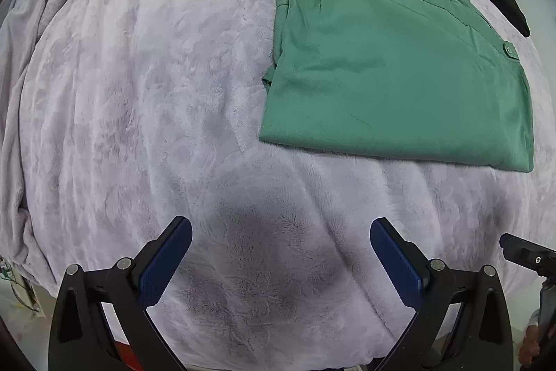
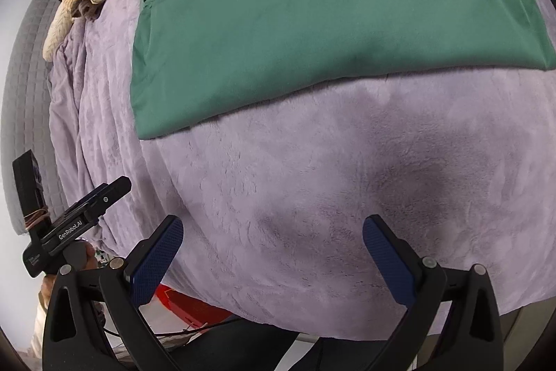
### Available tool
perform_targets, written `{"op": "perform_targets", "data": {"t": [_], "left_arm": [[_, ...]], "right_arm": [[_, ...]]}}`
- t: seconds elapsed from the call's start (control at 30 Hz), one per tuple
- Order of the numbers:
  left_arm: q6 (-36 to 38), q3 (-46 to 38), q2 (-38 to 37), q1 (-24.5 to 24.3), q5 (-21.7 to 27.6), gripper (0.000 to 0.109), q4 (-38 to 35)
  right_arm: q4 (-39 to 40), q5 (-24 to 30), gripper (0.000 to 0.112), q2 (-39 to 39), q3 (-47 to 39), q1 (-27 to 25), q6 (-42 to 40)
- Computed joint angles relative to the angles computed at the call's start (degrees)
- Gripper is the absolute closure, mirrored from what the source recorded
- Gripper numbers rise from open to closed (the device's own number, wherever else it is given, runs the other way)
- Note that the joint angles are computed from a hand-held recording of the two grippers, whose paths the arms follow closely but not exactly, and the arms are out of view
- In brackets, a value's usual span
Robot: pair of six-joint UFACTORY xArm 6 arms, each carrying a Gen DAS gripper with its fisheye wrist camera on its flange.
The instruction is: Fold large clothes
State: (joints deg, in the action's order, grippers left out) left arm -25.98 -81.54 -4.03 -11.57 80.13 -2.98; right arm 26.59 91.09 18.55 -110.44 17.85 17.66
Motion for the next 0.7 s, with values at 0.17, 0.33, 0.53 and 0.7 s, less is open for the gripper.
{"op": "perform_targets", "data": {"t": [0.17, 0.33, 0.53, 0.7], "left_arm": [[1.42, 0.53, 0.19, 1.23, -0.35, 0.006, -0.76], [3.24, 0.46, 0.73, 3.0, -0.94, 0.006, -1.72], [4.36, -1.66, 2.96, 5.92, -2.31, 0.006, -3.07], [5.42, -5.08, 6.41, 8.57, -3.53, 0.006, -3.85]], "right_arm": [[1.41, -0.67, 0.01, 0.05, 1.16, 0.26, 1.52], [3.81, -2.3, 0.01, -0.41, 3.66, 0.24, 3.77], [7.3, -4.44, 0.01, -0.37, 6.23, 0.39, 5.77], [12.1, -8.86, 0.01, -0.19, 8.46, 0.75, 5.89]]}}
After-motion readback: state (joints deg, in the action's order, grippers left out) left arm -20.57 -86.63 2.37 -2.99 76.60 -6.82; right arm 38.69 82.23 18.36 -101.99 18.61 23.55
